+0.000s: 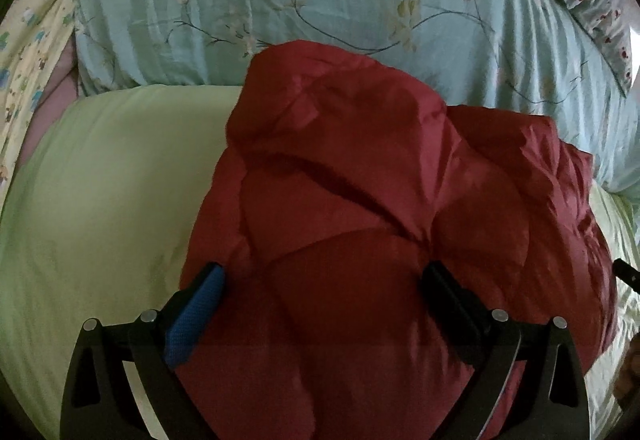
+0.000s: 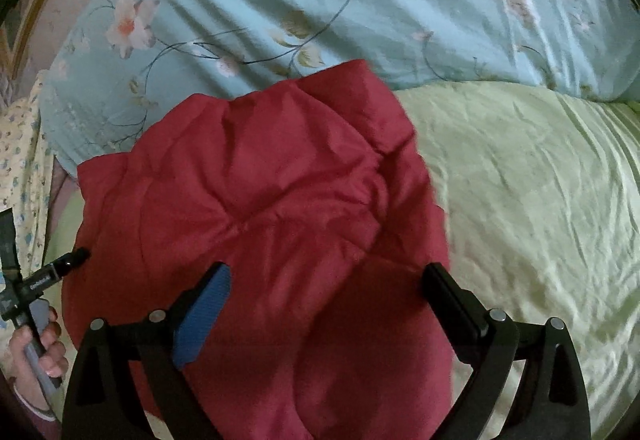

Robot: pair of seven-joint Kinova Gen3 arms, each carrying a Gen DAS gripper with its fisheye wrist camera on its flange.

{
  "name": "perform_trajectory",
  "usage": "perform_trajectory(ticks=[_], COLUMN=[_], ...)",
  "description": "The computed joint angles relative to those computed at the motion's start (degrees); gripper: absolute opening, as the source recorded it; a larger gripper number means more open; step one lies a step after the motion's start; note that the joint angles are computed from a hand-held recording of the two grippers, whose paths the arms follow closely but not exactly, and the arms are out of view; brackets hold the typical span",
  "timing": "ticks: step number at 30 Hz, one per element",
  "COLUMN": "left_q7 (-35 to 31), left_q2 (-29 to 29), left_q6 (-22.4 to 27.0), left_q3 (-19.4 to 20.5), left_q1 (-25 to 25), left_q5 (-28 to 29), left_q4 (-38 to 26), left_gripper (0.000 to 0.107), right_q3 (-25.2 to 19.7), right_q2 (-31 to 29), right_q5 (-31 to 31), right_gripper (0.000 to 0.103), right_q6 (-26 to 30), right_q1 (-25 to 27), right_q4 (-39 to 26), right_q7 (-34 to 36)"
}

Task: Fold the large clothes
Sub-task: 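Release the coat with both tools and lift them off the bundle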

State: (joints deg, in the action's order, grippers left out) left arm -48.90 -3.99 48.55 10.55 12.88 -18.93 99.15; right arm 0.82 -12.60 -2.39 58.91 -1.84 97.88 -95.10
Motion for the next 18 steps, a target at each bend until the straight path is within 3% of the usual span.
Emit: perform_trajectory(ticks=[9,18], left_q7=[-5.8,-11.9], left_q2=[-6.2,-9.6], left_q6=[-0.2,-1.7], left_q3=[-1.3,-3.0], left_q1=[-2.5,-5.4], left_q5=[6.5,12.3], left_q4=[3.5,6.3], left_gripper=[0.1,0.101], right_q3=[3.3,4.7], right_q2=[-1.8,-2.6], right_q5=[-3.3,-4.9], right_gripper=[0.097,0.097], right_q6=[3.5,3.5], right_q1=[1.8,2.6], right_q4=[0.2,0.8], right_q7=[1.8,3.8])
